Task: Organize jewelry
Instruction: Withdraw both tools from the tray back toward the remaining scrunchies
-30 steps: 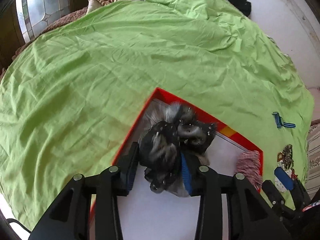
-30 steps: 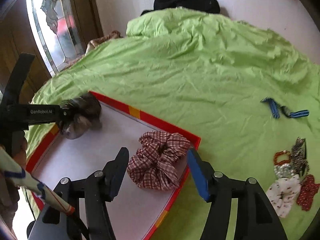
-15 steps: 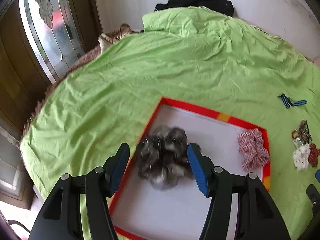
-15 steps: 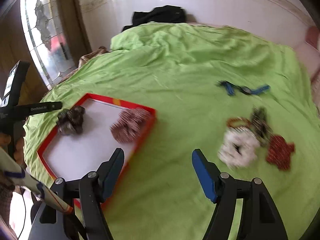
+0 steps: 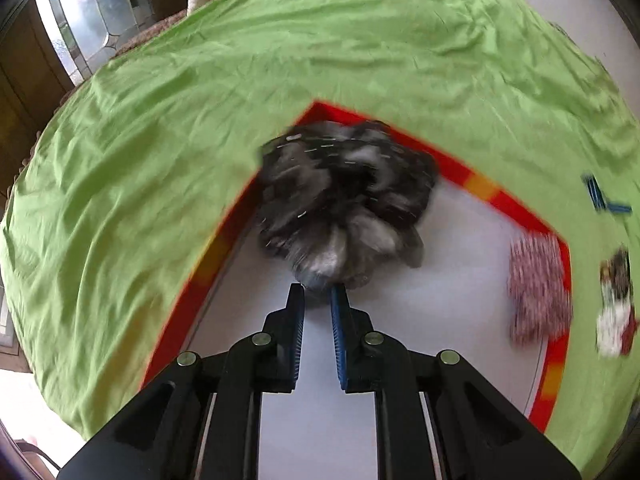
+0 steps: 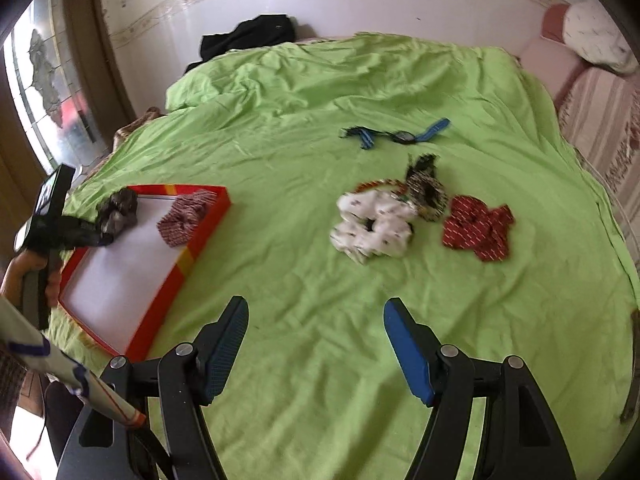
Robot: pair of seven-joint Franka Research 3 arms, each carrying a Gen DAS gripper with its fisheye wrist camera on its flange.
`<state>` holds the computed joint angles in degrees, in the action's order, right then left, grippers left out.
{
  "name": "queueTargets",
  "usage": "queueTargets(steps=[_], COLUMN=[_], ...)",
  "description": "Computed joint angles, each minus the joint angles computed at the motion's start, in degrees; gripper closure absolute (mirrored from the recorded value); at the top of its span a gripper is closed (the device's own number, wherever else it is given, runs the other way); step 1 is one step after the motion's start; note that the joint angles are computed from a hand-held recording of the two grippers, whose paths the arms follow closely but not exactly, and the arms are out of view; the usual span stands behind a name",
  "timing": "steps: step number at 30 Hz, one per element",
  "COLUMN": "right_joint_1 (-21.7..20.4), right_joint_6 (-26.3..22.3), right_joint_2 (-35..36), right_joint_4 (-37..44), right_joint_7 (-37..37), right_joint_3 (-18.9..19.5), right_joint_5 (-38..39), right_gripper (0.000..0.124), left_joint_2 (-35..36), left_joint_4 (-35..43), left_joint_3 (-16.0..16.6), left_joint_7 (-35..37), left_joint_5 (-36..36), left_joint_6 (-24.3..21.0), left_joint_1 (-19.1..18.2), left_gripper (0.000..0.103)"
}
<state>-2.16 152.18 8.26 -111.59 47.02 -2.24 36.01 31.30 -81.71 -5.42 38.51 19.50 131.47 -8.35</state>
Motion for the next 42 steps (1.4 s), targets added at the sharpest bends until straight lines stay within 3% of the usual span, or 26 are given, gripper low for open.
queueTargets(steps=[2,4,9,15,23,28,31,35,42], right_joint_1=[-0.31,-1.01,-2.48,-3.33,-6.03,-7.6,-8.4,-8.83,-7.36], right_joint_6=[-0.34,-0.93,-1.83,1.66,4.32,7.45,6.71,5.74,8.18], right_joint_2=[0.15,0.26,0.12,-3.37,-8.26,-10.75,-10.97,-11.37,-15.88], right_joint_4=[0.02,0.19,-0.38,-5.05,-10.09,-12.3,-12.34,-12.83,-16.94], right_joint_7=[1.12,1.34,1.18,-1.13,-1.93,-3.73,-3.58,-2.94,-5.58], right_joint_3=[-0.53,-0.72,-1.03,-1.79,-5.52,-7.64,-8.6,-8.78,-8.66], right_joint_5=[-0.58,0.4,2.93,6.1,10.21,12.76,13.73,13.56,12.95], right_gripper=[0.049,0.049,0.049,0.049,0.048,0.045,0.045,0.045,0.044], left_joint_2=[0.89,-0.73,-9.65,-16.06,-13.09,-6.8,-5.06,-5.26,-9.55], left_joint_4=[1.79,0.03,-8.97,-13.52,-7.64,0.52,3.0,2.83,-4.12], left_joint_3=[-0.13,-0.68,0.42,-1.38,-4.27,-5.74,-5.61,-4.62,-5.09], left_joint_7=[-0.08,0.39,-4.34,-10.27,-11.87,-5.78,-2.81,-2.61,-5.2], left_joint_5=[-0.53,-0.85,6.02,11.97,17.18,14.44,13.19,14.22,13.84], left_joint_6=[0.01,2.99,7.09,12.16,14.06,11.81,9.73,8.16,10.58], left_joint_1=[0.09,0.24,-3.49,-5.79,-12.02,-15.75,-18.06,-20.71,-20.39], left_gripper=[0.09,0.088,0.056,0.038,0.038,0.038,0.038,0.038,0.038])
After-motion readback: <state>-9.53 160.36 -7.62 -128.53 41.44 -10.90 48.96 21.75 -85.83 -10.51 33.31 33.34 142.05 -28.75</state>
